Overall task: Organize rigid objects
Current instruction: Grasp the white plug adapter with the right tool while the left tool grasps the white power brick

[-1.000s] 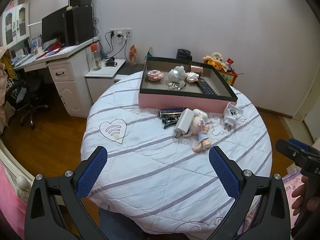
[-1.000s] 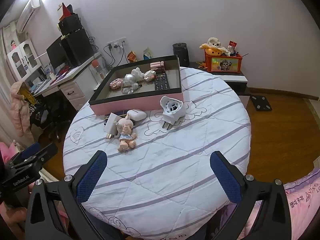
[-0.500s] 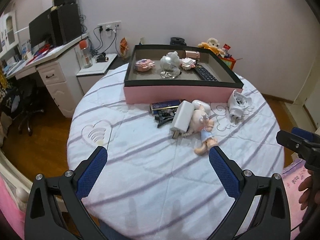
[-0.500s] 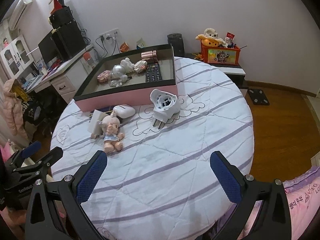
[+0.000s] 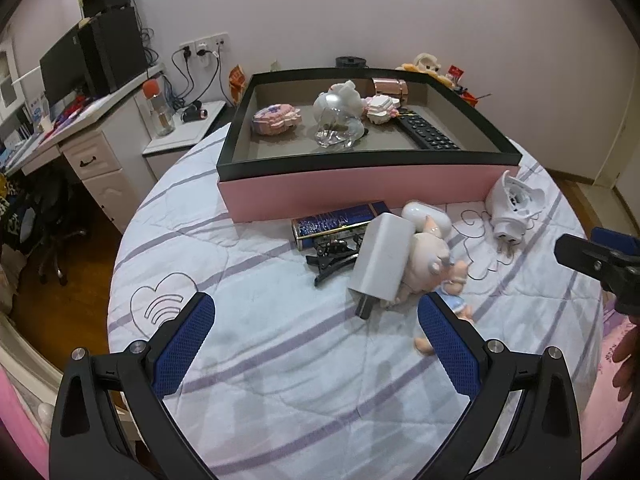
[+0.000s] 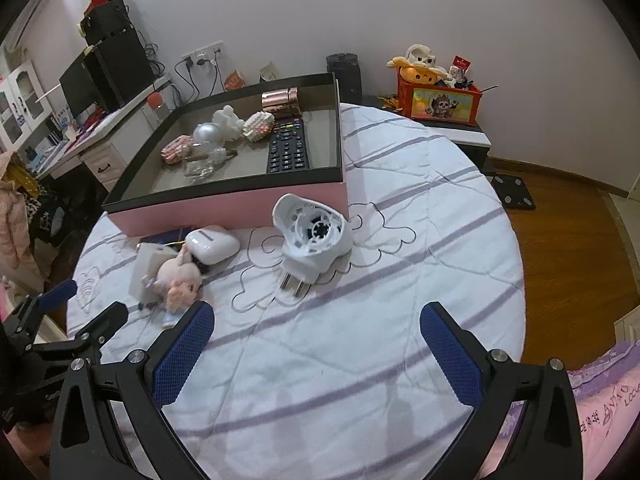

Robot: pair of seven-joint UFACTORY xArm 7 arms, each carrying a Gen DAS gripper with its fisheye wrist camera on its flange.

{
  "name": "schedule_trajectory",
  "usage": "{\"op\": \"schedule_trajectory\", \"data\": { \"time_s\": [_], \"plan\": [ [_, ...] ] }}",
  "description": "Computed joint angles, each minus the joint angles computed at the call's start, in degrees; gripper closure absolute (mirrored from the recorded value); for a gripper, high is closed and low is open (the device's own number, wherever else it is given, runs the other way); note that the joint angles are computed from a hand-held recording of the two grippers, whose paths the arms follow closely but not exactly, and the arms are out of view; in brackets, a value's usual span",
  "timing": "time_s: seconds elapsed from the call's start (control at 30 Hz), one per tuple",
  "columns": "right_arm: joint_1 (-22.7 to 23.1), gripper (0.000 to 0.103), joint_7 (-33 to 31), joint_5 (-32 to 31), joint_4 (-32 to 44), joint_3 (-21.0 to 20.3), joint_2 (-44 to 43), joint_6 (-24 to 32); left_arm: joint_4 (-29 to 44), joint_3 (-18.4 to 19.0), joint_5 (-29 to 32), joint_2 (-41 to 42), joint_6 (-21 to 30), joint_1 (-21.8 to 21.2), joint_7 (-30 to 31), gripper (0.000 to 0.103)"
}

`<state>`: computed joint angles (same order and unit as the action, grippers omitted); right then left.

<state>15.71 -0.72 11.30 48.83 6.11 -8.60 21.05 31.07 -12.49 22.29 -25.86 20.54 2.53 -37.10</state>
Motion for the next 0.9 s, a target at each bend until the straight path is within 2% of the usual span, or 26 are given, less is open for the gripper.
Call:
{"op": "schedule_trajectory", "data": {
  "time_s": [0.57,0.63,0.73,0.77,0.8,0.83,0.9],
  "plan": [
    [-1.2,0.000,4.5,-6.0,8.9,1.0,11.6,-1.2,4.1,1.2,3.9,8.8,-4.4,0.6,-1.9,0.002],
    [-1.4,0.001,4.4,-5.6,9.5,1.1,12.7,-2.0,3.9,3.0,1.6,9.4,-6.2,-0.8,-0.2,0.007],
    [-1.6,0.011,2.8,-4.3,10.6,1.5,14.3,-2.0,4.4,5.6,-3.3,11.1,-6.6,-3.5,4.1,0.028],
    [-1.6,0.018,2.6,-4.4,10.8,1.6,14.7,-1.9,4.4,6.8,-6.1,11.8,-6.5,-4.9,6.5,0.040],
    [-1.6,0.023,2.3,-4.3,11.0,1.7,15.0,-1.7,4.2,7.5,-7.8,12.3,-6.6,-5.9,7.9,0.045],
    [-1.5,0.030,2.2,-4.3,11.2,1.8,15.3,-1.4,3.8,6.5,-7.2,12.3,-7.3,-4.8,7.4,0.045],
    [-1.0,0.035,3.5,-6.4,11.0,1.4,15.7,-1.8,3.1,4.9,-5.5,12.0,-8.4,-3.3,5.9,0.050]
  ]
}}
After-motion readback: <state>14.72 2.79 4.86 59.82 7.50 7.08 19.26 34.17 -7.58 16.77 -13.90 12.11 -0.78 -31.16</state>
